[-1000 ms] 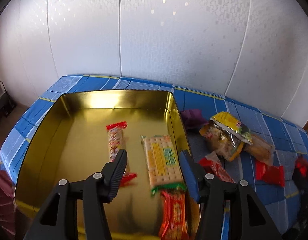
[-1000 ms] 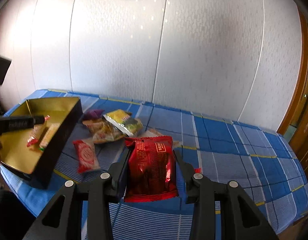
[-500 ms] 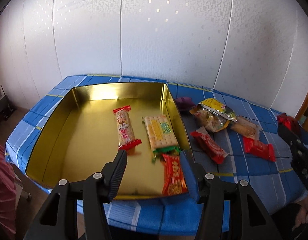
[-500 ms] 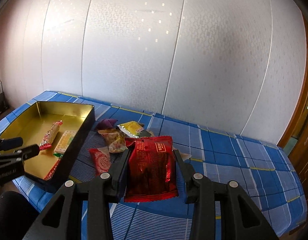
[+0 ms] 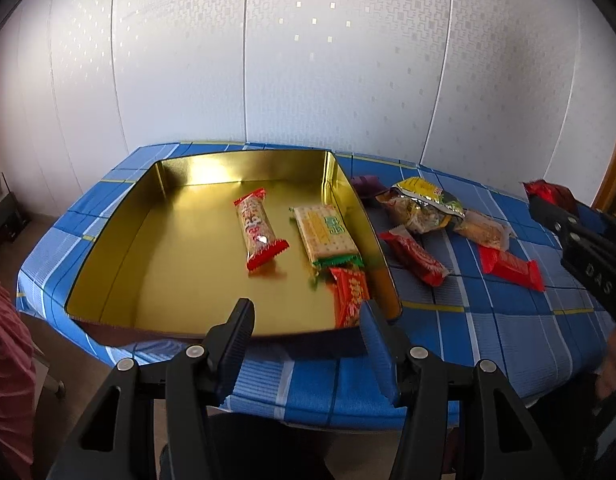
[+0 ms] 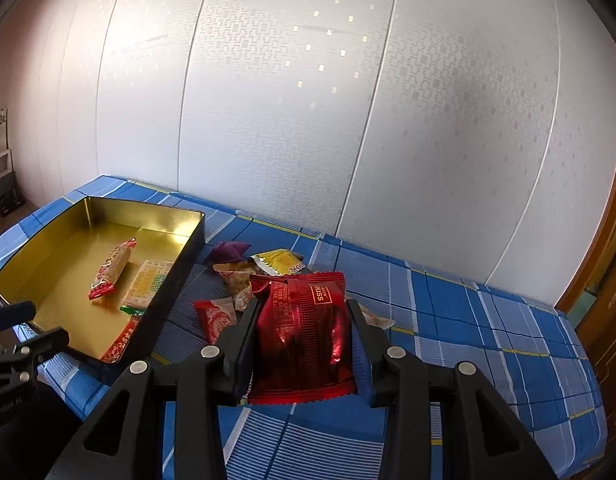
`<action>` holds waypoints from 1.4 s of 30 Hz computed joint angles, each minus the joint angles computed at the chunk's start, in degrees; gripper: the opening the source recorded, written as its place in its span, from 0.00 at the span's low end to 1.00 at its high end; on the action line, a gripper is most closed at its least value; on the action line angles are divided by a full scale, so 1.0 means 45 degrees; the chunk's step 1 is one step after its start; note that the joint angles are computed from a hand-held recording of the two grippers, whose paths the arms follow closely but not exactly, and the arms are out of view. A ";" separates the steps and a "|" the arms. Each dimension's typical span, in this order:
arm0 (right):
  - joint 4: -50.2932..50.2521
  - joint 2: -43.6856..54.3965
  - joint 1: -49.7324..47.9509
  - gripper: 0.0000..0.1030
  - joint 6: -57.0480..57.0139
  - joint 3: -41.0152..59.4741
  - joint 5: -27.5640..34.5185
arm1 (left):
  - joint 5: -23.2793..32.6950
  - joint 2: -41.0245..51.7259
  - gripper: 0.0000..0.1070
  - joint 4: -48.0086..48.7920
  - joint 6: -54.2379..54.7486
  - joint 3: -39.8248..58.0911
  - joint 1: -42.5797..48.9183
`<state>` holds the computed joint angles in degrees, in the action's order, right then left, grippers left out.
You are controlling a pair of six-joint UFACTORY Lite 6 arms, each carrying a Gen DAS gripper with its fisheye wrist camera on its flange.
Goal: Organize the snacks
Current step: 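Place the cracker pack in the tin tray with the left gripper while the right holds the red wrapper, then carry the red foil pack into the tin tray and open the right gripper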
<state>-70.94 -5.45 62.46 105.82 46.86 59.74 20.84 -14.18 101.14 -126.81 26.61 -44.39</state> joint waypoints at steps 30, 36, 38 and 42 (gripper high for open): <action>0.0122 0.1896 -0.1802 0.40 -0.3239 0.2678 -0.6798 | 0.0827 -0.0536 0.52 0.1738 -0.3162 -0.2207 -0.1094; 0.2648 0.4608 -0.2537 0.40 -0.6690 0.5229 -0.8433 | 0.0978 -0.0633 0.52 0.0805 -0.2308 -0.2238 -0.0838; 0.2930 0.5127 -0.2545 0.40 -0.7064 0.5659 -0.8453 | 0.1117 -0.0661 0.52 0.0518 -0.2069 -0.2253 -0.0839; 0.4614 0.6321 -0.2729 0.40 -0.8800 0.7005 -0.8882 | 0.1173 -0.0849 0.52 0.0120 -0.1633 -0.2300 -0.0714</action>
<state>-50.18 23.00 50.18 66.22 78.38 19.77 26.12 -18.00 101.68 -134.16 16.26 -47.61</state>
